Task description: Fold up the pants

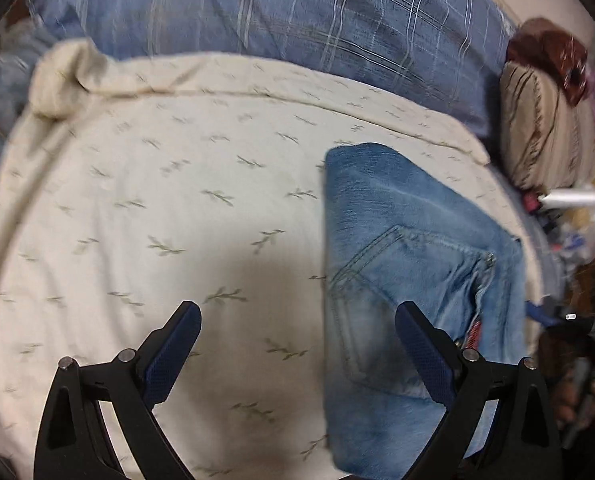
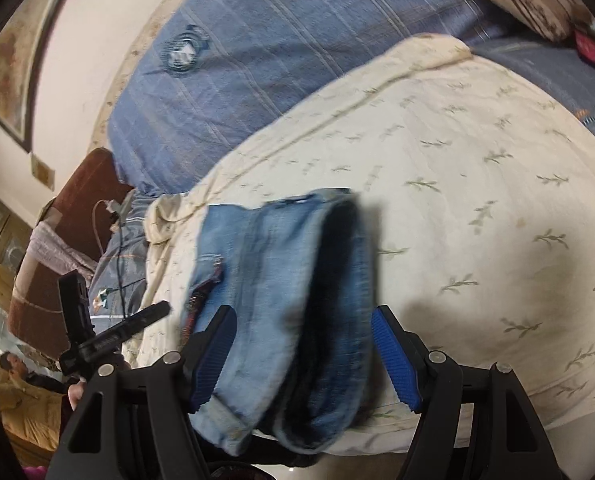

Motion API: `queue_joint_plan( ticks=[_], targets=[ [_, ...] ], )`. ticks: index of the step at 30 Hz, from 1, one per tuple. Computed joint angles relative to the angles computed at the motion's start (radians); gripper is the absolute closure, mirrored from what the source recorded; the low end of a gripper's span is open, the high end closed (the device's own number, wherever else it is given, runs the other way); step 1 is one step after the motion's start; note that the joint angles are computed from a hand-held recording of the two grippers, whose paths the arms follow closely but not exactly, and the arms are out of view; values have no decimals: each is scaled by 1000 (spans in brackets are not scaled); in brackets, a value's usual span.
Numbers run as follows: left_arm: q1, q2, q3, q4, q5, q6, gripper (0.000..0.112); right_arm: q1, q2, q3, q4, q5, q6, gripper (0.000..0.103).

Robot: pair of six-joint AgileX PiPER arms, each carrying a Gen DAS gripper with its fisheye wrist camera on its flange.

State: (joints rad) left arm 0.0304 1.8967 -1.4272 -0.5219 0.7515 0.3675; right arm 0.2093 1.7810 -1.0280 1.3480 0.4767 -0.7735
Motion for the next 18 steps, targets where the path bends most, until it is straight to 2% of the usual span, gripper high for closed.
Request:
queue_joint_plan(
  ticks=[6,8,11,16,18],
  targets=[
    [12,119,-88,-140,99,89,15,-98,132,-89,-37,171,66,27],
    [25,141,-86,-232,112,156,14,-122,182,-123,-13,248,57,24],
    [45,162,-93,-327,135,231,14,-145,224,-141,54,311,11,16],
    [88,214,-134,-466,205,290,14,-134,244,-152,110,340,-35,14],
    [98,230,-146,-503,219,295,14,-120,259,-172,122,381,-56,14]
  ],
)
